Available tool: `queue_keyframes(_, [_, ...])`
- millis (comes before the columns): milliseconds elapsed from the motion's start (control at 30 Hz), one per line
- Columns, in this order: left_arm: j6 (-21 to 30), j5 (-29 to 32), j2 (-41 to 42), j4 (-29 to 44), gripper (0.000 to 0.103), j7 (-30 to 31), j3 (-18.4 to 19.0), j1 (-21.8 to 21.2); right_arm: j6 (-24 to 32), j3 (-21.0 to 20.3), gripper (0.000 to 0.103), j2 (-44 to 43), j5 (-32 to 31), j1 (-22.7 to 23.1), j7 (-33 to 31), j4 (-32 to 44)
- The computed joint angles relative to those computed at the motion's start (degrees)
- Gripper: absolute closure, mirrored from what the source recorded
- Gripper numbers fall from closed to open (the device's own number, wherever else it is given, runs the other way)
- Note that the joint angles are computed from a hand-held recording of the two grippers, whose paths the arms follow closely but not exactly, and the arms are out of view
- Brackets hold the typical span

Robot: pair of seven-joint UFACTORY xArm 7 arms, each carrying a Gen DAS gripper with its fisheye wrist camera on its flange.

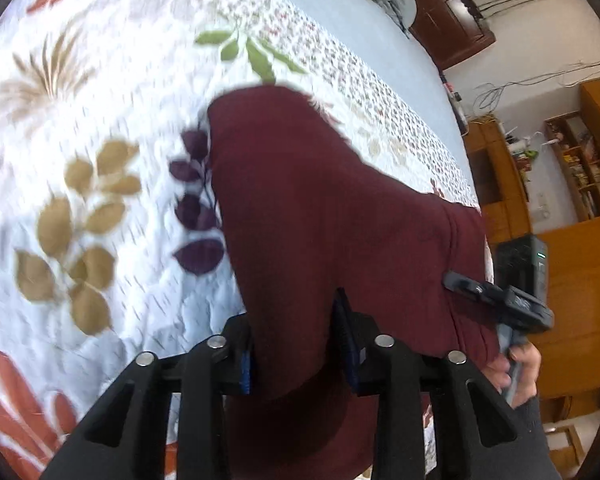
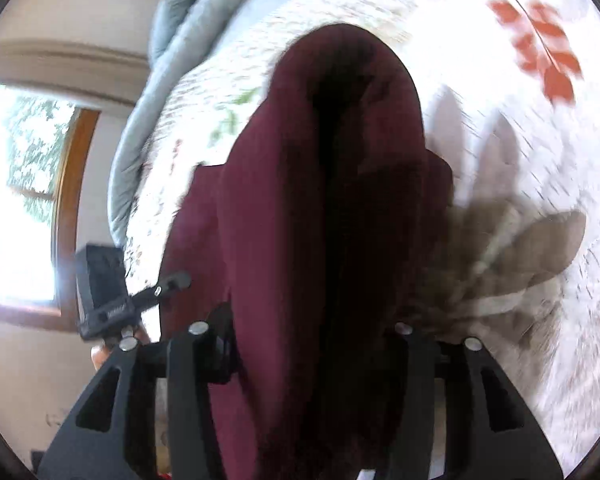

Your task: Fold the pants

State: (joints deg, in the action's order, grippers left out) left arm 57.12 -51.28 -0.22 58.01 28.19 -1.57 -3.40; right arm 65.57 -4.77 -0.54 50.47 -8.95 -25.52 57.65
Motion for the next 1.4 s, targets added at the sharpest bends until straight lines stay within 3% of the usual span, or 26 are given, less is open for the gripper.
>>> queue_keyframes(67, [-1.16,-2.65,-1.61,-2.97,0.063,2.2,0.2,0.12,0.77,-0.69,0.043,1.19,1.84,-0.84,-2.46,-0.95])
queue_keyframes(133, [-1.52,-3.98,-2.61,-4.34,0.05,2.13,0.68,0.24,1.49,-0.68,0.038,0.38,2.54,-1.23,-3.47,-1.67])
queue_keyframes(200, [-4.19,-3.6,-4.78,-5.56,0.048,1.88,0.85,0.15,0.99,-0.86,0.029,-1.64,0.47,-1.48,-1.82,-1.81])
queue_keyframes(267, [-8.66,-4.55,-9.22,-7.91,0.044,3.91,1.37,-0.21,-2.21,-0.88,0.029,-4.85,-1.36,-1.28,1.09,-2.82])
queue_keyframes(333, [-11.74,-6.8,-14.72,-10.83,0.036,6.23,2.46,-1.09,-9.59,1.02,0.036,-9.02,-4.95,-0.56,7.67,-4.13])
queue_keyframes(400, [-11.37,-10.21,-18.79,-12.82,0.035,9.55,4.33,-3.04,-14.18,0.22,0.038,-11.67,-4.33,1.85,8.26,-3.56])
queue_keyframes(567, [-8.09,-14.08,-22.32,-16.09,0.035,12.82,4.83,-8.45,-11.35,0.17,0.046,-5.66,3.3,8.31,4.31,3.75])
queue_keyframes(633, [-9.79,-15.32,-21.66,-16.69,0.035,12.31,2.56,-10.74,-11.34,1.52,0.05,-1.49,3.5,8.87,5.85,6.03])
queue_keyframes(667, [-9.88,-14.86,-21.15,-16.84,0.035,11.69,2.2,-11.22,-11.61,2.12,0.055,0.5,3.33,8.78,7.15,6.46])
queue_keyframes(700, [-10.67,-14.57,-20.64,-17.55,0.035,11.32,1.86,-11.51,-12.69,2.57,0.075,1.59,2.35,8.46,8.45,6.34])
queue_keyframes(767, [-9.84,-15.69,-19.4,-18.17,0.035,12.54,2.77,-11.94,-13.02,1.81,0.103,4.28,1.19,7.99,11.08,6.99])
queue_keyframes(833, [-8.49,-17.52,-18.14,-17.77,0.035,14.28,3.36,-12.07,-10.71,2.41,0.103,5.11,5.73,4.12,7.61,5.67])
queue_keyframes(900, [-8.06,-17.7,-16.42,-16.54,0.032,14.41,2.86,-11.71,-7.81,1.69,0.103,1.41,5.7,2.33,4.61,2.17])
queue_keyframes(1000, [-7.93,-18.03,-14.67,-14.87,0.024,14.69,1.98,-11.17,-9.16,1.32,0.095,-4.39,3.25,2.49,4.92,-0.6])
queue_keyframes(1167, [-6.2,-18.74,-14.89,-15.55,0.023,15.59,2.44,-10.0,-4.99,-1.65,0.089,-18.29,2.86,4.73,1.26,-9.82])
queue_keyframes(1233, [-5.88,-18.98,-15.02,-15.92,0.023,15.26,2.31,-9.54,-6.05,-1.9,0.093,-20.12,-1.09,4.94,3.01,-13.18])
queue_keyframes(1267, [-5.8,-18.62,-15.09,-15.91,0.023,14.72,2.13,-9.37,-6.67,-2.44,0.103,-20.01,-2.14,4.97,3.78,-14.12])
queue_keyframes(1400, [-6.49,-14.75,-16.28,-15.25,0.023,9.98,1.01,-8.91,-9.23,-5.56,0.1,-22.32,0.91,4.18,4.39,-18.08])
